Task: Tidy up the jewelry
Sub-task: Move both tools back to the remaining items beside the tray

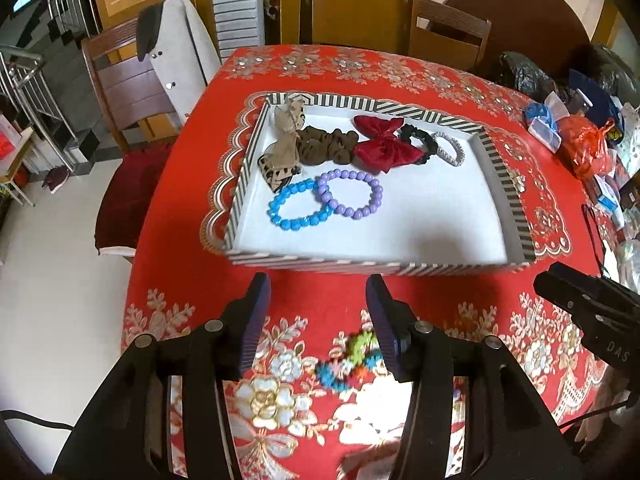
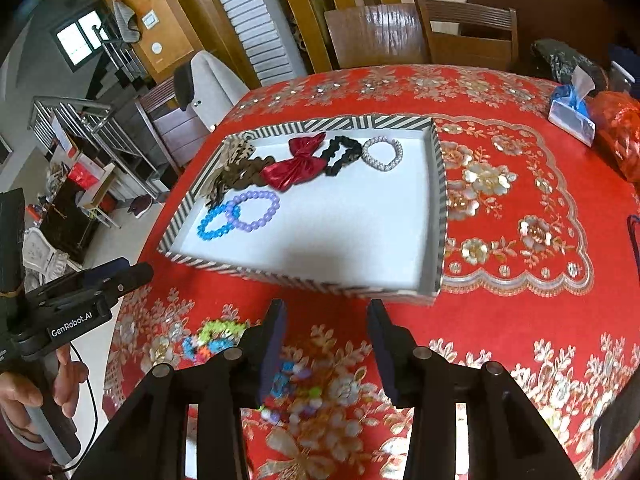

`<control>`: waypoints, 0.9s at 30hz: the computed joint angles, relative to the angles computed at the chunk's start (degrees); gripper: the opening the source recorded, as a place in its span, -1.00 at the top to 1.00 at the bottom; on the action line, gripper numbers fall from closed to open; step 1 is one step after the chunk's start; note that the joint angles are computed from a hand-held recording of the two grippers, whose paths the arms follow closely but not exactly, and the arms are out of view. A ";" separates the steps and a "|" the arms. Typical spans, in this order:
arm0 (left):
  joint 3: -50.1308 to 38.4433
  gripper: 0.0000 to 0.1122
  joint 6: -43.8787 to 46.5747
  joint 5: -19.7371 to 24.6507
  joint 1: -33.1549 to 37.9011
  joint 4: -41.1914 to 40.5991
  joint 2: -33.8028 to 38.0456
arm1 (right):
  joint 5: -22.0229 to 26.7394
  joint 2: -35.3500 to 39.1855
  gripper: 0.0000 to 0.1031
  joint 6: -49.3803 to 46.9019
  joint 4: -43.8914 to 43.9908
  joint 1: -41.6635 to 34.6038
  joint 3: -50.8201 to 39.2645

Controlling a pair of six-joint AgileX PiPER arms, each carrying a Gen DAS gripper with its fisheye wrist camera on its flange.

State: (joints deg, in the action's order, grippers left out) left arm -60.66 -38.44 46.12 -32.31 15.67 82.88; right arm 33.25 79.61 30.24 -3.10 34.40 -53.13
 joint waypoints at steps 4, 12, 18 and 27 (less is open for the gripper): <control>2.46 0.11 -2.65 0.96 -1.65 2.03 -3.11 | 0.86 -1.36 0.22 4.54 -3.25 3.10 0.79; 6.75 0.11 -5.77 2.27 -3.95 3.89 -8.58 | 1.98 -4.09 0.22 13.49 -9.37 9.03 3.61; 9.14 0.04 -7.63 3.35 -6.36 4.99 -11.93 | 3.27 -5.80 0.22 19.46 -12.88 12.75 5.92; 11.79 0.02 -7.65 3.19 -8.46 4.39 -14.62 | 4.41 -7.79 0.22 27.17 -16.54 16.62 8.72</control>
